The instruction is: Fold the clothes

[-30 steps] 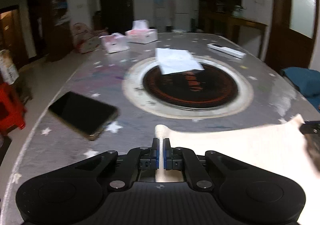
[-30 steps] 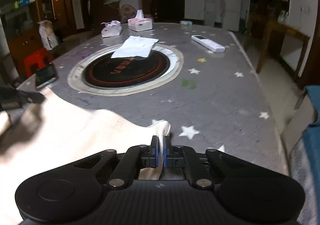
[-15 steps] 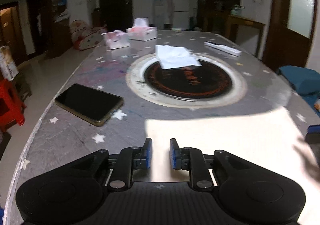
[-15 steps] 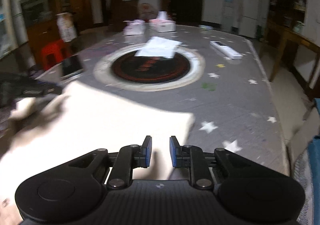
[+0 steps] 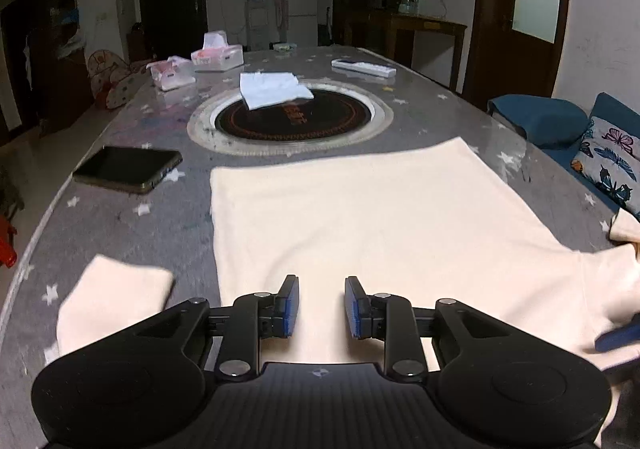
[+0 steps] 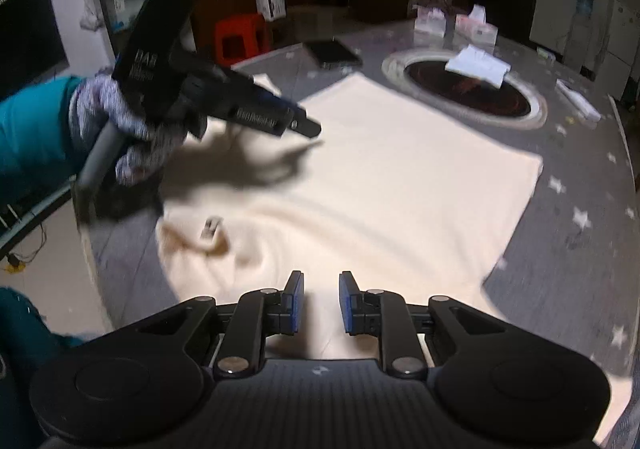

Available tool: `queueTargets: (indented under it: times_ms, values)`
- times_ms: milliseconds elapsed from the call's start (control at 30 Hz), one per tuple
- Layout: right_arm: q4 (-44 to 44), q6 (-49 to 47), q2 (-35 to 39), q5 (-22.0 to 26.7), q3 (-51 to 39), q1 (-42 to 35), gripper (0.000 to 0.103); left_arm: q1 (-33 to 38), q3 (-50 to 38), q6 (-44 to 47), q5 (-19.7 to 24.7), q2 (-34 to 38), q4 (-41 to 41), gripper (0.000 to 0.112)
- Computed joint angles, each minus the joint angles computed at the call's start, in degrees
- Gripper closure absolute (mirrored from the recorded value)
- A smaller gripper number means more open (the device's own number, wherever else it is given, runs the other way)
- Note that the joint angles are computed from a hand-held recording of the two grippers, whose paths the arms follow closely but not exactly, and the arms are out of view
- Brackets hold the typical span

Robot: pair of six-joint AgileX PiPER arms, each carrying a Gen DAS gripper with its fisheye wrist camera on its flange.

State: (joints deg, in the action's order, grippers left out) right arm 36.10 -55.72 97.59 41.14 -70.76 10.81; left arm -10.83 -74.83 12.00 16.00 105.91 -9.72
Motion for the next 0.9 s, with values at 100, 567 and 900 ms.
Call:
queueTargets:
  times_ms: [100, 567, 900]
  values:
    - [-3.35, 2.45, -2.31, -0.30, 3.38, 0.29, 0.085, -0.18, 1.34, -4.66, -1.01, -0.16, 4.54, 0.085]
    - [1.54, -1.37, -5.06, -1.78, 4.04, 2.37, 0.084, 0.07, 4.51, -10.74, -3.86, -1.47, 9.02, 0.073]
    - [3.78, -4.24, 2.75, -6.11, 0.44, 8.58, 0.094, 0.89, 6.85, -6.54, -4.68, -3.06, 4.51, 0.069]
